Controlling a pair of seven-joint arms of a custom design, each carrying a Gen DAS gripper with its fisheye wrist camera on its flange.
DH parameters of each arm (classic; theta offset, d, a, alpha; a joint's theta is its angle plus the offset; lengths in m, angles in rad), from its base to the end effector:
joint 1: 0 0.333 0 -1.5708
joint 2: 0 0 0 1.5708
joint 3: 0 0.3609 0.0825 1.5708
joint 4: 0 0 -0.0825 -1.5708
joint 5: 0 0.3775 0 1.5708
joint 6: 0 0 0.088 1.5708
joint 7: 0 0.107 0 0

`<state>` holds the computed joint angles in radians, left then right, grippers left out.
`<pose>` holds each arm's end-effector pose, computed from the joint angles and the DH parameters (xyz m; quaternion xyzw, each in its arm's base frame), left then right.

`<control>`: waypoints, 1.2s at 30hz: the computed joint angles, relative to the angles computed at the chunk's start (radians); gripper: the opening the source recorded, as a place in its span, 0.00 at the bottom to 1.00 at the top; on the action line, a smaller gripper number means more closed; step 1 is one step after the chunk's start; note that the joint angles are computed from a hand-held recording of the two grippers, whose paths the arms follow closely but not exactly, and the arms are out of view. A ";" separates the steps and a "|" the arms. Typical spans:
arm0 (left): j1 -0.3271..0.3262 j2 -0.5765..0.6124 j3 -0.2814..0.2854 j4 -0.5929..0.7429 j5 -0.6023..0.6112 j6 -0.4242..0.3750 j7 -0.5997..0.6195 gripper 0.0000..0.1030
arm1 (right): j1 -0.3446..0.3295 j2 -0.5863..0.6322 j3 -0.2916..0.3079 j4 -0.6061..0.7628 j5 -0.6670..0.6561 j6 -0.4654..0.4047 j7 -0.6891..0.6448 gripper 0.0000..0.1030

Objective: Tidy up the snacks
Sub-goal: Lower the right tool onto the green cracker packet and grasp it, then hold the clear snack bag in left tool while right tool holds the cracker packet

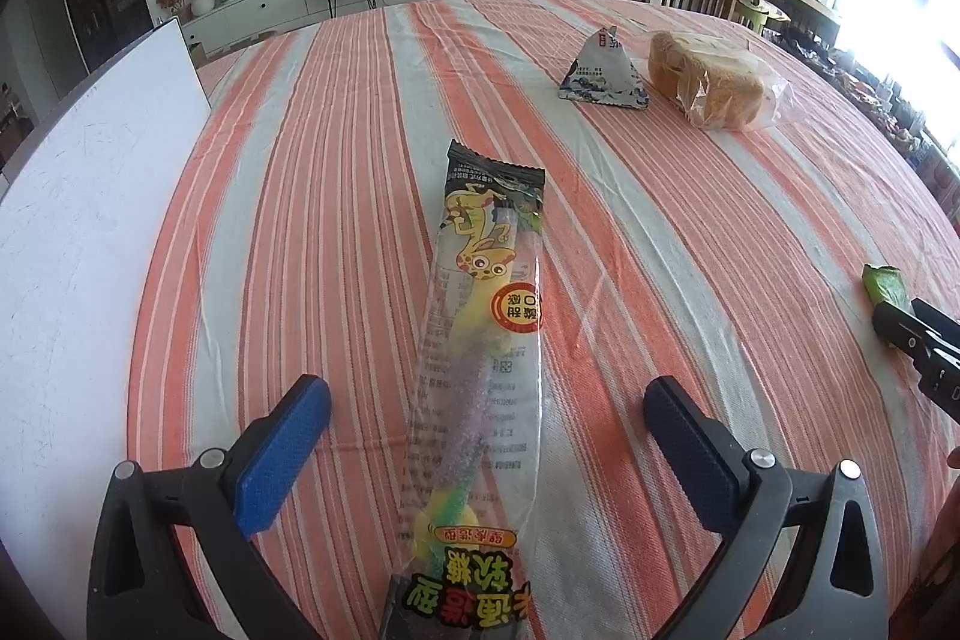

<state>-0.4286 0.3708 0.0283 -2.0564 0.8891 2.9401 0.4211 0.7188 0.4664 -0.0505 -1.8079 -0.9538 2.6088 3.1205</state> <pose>0.5585 -0.2924 0.3421 -0.6446 0.7036 -0.2252 0.1968 0.5277 0.4443 0.3578 -0.6286 0.7004 -0.2434 0.2345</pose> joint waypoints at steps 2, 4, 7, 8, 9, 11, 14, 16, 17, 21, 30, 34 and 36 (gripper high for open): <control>-0.001 0.001 0.000 0.002 -0.002 -0.002 0.001 1.00 | 0.001 0.010 0.007 0.016 0.014 -0.026 -0.030 0.73; -0.003 0.001 0.002 0.002 0.000 -0.004 -0.004 1.00 | 0.003 0.012 0.004 0.016 0.015 -0.027 -0.029 0.78; -0.003 0.002 0.003 0.003 0.002 -0.005 -0.008 1.00 | 0.002 0.008 0.000 0.006 0.012 -0.015 -0.019 0.80; -0.002 0.003 0.002 0.004 0.002 -0.005 -0.007 1.00 | 0.003 0.008 0.000 0.007 0.012 -0.017 -0.020 0.80; -0.002 0.002 0.002 0.003 0.002 -0.005 -0.007 1.00 | 0.003 0.007 0.000 0.006 0.012 -0.015 -0.019 0.80; -0.001 0.003 0.002 0.004 0.002 -0.005 -0.007 1.00 | 0.003 0.008 0.000 0.006 0.013 -0.016 -0.020 0.81; -0.001 0.002 0.002 0.003 0.002 -0.005 -0.007 1.00 | 0.003 0.007 0.000 0.006 0.013 -0.015 -0.020 0.81; -0.003 0.001 0.004 0.002 0.005 -0.006 -0.013 1.00 | 0.003 0.007 0.000 0.007 0.013 -0.016 -0.020 0.81; -0.002 0.001 0.003 0.002 0.006 -0.006 -0.013 1.00 | 0.003 0.007 0.000 0.007 0.013 -0.016 -0.020 0.81; -0.001 0.001 0.002 0.002 0.007 -0.006 -0.013 1.00 | 0.003 0.007 0.000 0.007 0.013 -0.016 -0.020 0.81; 0.001 0.002 0.001 0.002 0.007 -0.006 -0.013 1.00 | 0.003 0.007 0.000 0.006 0.012 -0.016 -0.019 0.81; 0.001 0.001 0.001 0.002 0.007 -0.005 -0.012 1.00 | 0.003 0.007 0.000 0.006 0.012 -0.016 -0.019 0.81; 0.001 0.001 0.001 0.001 0.007 -0.005 -0.012 1.00 | 0.003 0.007 0.000 0.006 0.012 -0.016 -0.019 0.81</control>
<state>-0.4273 0.3720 0.0290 -2.0549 0.8960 2.9347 0.4089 0.7220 0.4732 -0.0504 -1.8021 -0.9416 2.5924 3.1017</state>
